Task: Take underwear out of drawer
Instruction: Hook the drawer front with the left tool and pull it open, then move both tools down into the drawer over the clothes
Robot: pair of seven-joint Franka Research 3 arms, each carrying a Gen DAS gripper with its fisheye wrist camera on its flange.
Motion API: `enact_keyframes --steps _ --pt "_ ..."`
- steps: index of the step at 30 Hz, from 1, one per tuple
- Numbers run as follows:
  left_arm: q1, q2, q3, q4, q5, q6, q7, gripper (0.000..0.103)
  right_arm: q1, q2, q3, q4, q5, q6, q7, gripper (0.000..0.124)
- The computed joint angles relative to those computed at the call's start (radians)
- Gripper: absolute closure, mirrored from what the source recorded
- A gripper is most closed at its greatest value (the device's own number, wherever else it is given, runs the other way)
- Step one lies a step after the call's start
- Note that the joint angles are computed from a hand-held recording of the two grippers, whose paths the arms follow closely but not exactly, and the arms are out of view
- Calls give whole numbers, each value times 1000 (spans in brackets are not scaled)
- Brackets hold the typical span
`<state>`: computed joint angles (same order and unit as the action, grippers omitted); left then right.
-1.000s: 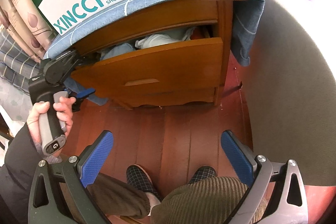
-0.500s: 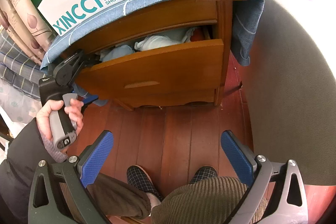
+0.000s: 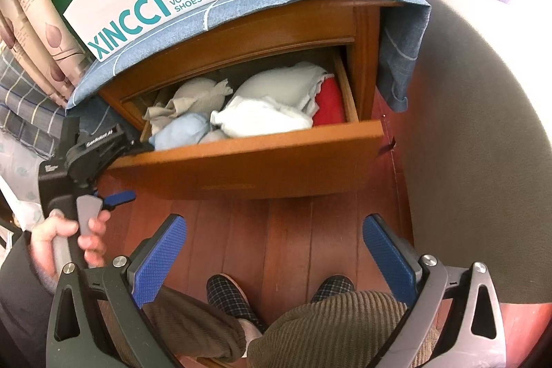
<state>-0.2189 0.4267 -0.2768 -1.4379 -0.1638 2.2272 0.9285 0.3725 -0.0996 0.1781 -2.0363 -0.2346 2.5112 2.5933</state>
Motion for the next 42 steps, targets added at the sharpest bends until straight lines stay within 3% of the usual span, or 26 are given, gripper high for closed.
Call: enact_keyframes --steps 9,12,16,20,25,29,34,42 --pt "-25 -22 8 83 50 -199 5 0 2 3 0 6 -4 -7 5 23" --pt "-29 -57 14 1 72 -165 17 0 2 4 0 9 -4 -14 3 23" --pt "-27 -68 22 -9 94 -178 25 0 4 8 -3 16 7 -21 -6 23" --pt "-47 -10 27 91 127 -238 2 0 6 13 -4 23 9 -28 -8 23" --pt "-49 -43 31 44 154 -195 3 0 12 28 -9 47 20 -56 -28 23" --pt "-85 -70 47 13 273 -155 -15 1 19 45 -12 72 33 -96 -51 23" --pt "-124 -75 58 31 396 -166 -45 3 36 71 -13 122 24 -180 -86 23" --pt "-138 -131 51 23 512 -92 74 3 49 129 -35 248 84 -309 -221 22"
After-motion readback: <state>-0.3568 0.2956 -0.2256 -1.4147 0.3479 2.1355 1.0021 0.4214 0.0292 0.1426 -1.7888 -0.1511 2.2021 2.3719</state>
